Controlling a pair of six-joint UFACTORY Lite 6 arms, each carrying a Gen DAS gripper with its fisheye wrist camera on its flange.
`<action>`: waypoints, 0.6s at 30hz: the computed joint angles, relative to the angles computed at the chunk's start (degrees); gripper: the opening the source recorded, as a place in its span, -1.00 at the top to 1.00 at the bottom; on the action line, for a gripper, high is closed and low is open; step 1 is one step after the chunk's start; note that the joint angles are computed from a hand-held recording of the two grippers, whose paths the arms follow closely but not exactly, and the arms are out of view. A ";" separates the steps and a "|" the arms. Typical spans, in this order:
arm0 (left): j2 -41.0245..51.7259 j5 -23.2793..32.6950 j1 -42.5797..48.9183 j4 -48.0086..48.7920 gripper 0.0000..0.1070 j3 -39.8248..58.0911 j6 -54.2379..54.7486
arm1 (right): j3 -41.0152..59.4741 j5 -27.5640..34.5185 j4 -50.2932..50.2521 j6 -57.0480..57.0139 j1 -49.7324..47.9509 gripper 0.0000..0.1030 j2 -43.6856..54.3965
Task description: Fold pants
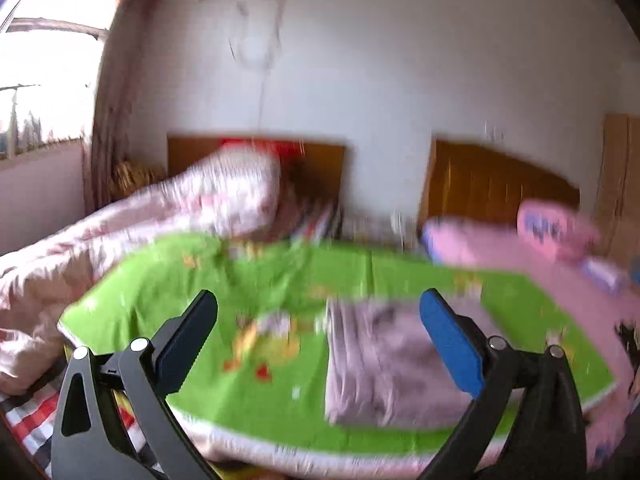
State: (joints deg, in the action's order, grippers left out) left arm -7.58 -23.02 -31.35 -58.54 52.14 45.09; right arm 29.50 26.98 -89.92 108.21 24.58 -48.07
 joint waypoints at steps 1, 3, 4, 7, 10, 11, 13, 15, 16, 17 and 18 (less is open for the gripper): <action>0.17 -1.53 -0.99 -0.79 -0.90 0.72 1.19 | -0.40 3.70 -0.81 1.62 2.18 -0.92 -0.13; 1.23 -3.59 -3.19 3.81 -0.90 0.93 -2.25 | -1.62 3.89 -1.08 4.73 2.41 -0.92 1.41; 2.39 -3.80 -3.97 4.39 -0.90 1.42 -2.77 | -1.64 2.67 0.47 4.28 1.93 -0.92 2.91; 7.40 -6.35 -8.64 3.53 -0.90 1.48 -2.58 | -1.95 0.45 9.34 -3.75 2.08 -0.92 9.91; 15.40 -6.42 -11.89 -0.10 -0.90 4.14 1.41 | -4.03 0.23 10.54 -3.61 3.42 -0.92 13.76; 17.34 -4.82 -12.29 -1.24 -0.90 5.10 2.67 | -4.85 -0.47 11.29 -3.43 3.74 -0.92 14.51; 20.60 -3.09 -13.13 -3.80 -0.90 6.24 4.53 | -5.67 -0.69 14.11 -4.88 5.54 -0.92 15.98; 23.22 -3.14 -14.26 -7.10 -0.90 7.49 7.36 | -7.11 1.47 15.40 -4.62 8.08 -0.92 15.21; 23.86 -3.27 -14.84 -7.53 -0.90 7.37 7.49 | -7.65 1.41 14.65 -3.53 8.39 -0.92 14.58; 23.99 -3.31 -15.29 -7.53 -0.90 6.98 7.16 | -7.80 1.40 13.62 -2.38 8.42 -0.92 14.26; 24.24 -3.17 -15.28 -6.77 -0.90 6.74 6.42 | -8.11 2.14 12.59 -0.92 8.97 -0.92 13.71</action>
